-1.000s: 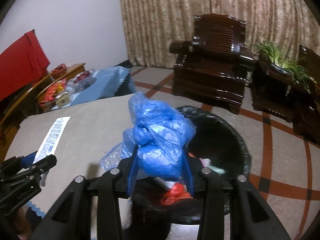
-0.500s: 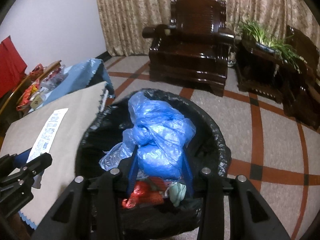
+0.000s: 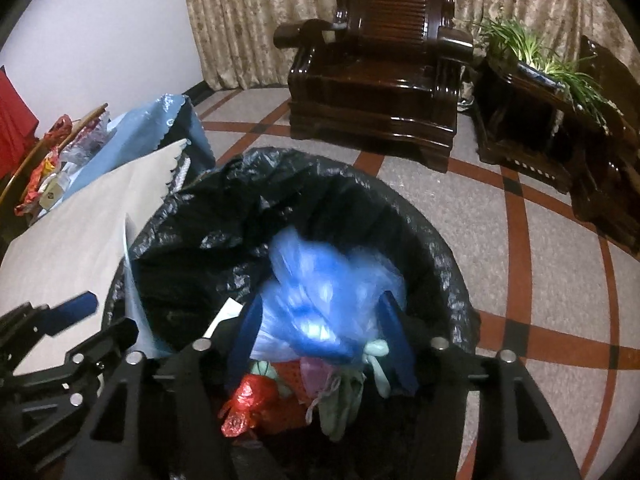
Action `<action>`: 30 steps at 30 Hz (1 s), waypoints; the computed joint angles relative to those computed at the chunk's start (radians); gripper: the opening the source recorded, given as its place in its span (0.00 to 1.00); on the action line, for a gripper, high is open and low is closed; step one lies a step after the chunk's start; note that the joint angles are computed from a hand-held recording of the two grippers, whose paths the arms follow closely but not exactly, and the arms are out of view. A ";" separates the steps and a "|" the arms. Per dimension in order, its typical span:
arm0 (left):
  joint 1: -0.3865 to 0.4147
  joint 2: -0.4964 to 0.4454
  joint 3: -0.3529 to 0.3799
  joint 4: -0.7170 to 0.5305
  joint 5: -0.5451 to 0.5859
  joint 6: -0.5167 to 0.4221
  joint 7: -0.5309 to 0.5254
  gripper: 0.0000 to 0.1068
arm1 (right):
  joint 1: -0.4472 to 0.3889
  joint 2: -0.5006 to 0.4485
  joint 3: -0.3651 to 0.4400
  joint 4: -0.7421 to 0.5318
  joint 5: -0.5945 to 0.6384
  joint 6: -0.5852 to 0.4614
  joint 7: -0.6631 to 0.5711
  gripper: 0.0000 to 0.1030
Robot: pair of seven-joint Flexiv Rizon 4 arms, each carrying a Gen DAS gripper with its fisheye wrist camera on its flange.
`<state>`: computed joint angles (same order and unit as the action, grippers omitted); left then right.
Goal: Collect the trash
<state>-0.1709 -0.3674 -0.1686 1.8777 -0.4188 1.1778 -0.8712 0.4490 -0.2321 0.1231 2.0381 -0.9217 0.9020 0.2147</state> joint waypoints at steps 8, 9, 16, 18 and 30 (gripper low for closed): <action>0.025 0.022 0.006 0.043 -0.017 0.011 0.021 0.64 | 0.009 0.034 0.017 0.046 0.008 -0.017 0.078 0.58; 0.029 0.028 0.005 0.049 -0.023 0.014 0.026 0.65 | 0.011 0.040 0.022 0.048 0.008 -0.024 0.088 0.59; 0.046 0.076 0.000 0.085 -0.090 0.030 0.060 0.79 | 0.038 0.055 0.052 0.026 0.030 -0.097 0.086 0.68; 0.045 0.090 0.002 0.094 -0.106 0.039 0.068 0.82 | 0.045 0.059 0.056 0.020 0.026 -0.109 0.099 0.72; 0.073 0.244 0.062 0.186 -0.303 0.004 0.200 0.87 | 0.113 0.077 0.087 -0.063 -0.020 -0.229 0.199 0.90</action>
